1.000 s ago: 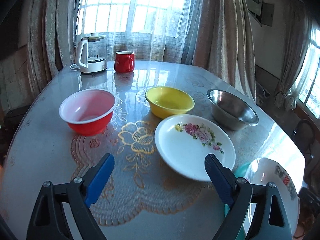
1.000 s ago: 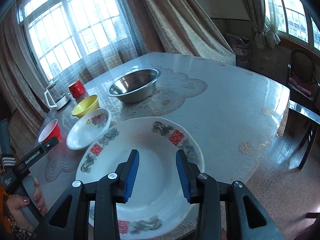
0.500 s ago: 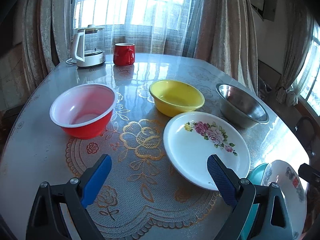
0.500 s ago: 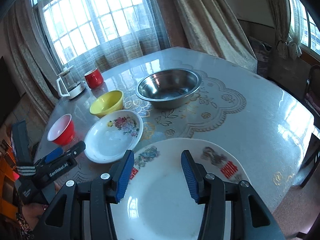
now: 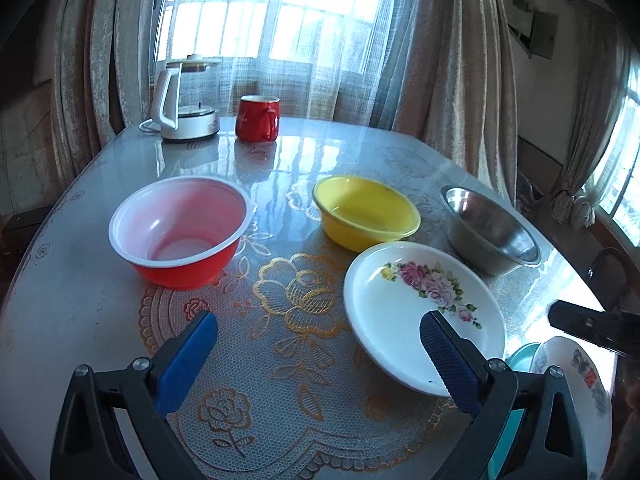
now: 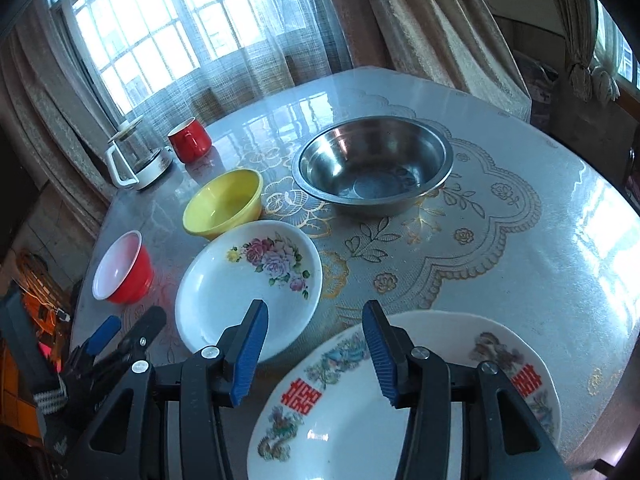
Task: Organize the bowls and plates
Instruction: 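Move the right tool to the white floral plate rim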
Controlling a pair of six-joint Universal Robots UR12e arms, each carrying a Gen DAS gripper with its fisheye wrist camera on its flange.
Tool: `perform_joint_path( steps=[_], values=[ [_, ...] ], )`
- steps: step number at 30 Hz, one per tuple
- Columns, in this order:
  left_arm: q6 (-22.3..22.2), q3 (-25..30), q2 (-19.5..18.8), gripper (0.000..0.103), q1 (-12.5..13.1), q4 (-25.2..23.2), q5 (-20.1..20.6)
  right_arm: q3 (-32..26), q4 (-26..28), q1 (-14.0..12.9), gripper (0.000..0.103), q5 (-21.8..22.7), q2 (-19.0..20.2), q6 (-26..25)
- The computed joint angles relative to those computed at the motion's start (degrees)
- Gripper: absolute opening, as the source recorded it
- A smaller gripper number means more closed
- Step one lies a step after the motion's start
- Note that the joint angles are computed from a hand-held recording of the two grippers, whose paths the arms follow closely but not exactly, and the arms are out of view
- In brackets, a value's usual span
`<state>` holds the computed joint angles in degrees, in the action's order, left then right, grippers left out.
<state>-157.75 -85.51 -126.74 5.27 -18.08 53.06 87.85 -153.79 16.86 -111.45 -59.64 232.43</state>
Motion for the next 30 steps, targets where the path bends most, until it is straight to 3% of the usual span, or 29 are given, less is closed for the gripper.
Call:
perform_joint_path(
  steps=[3,6,14,20,26,30],
  values=[
    [1.65,-0.02,0.07,0.103,-0.08,-0.48,-0.63,-1.12,0.93,-0.88,0.05,1.78,0.76,-0.99],
    [2.46,0.28,-0.03,0.103,-0.7,-1.39,2.14,-1.5,0.65,-1.91,0.05,4.36,1.33,-0.96],
    [5.49,3.06,-0.66,0.103,-1.0,-12.77,0.76,-3.48,4.87,-3.86,0.05,8.94,2.77,0.03],
    [3.81,3.18,-1.14,0.103,-0.82,-11.19,-1.37,-4.16,4.75,-5.11,0.049,12.8,3.79,0.89],
    [5.66,5.48,-1.75,0.103,-1.3,-18.59,-0.22,-4.82,4.86,-5.52,0.044,14.64,4.67,0.9],
    [5.59,5.58,-1.86,0.101,-1.39,-18.92,0.19,-5.56,5.19,-5.58,0.041,14.77,5.29,0.93]
  ],
)
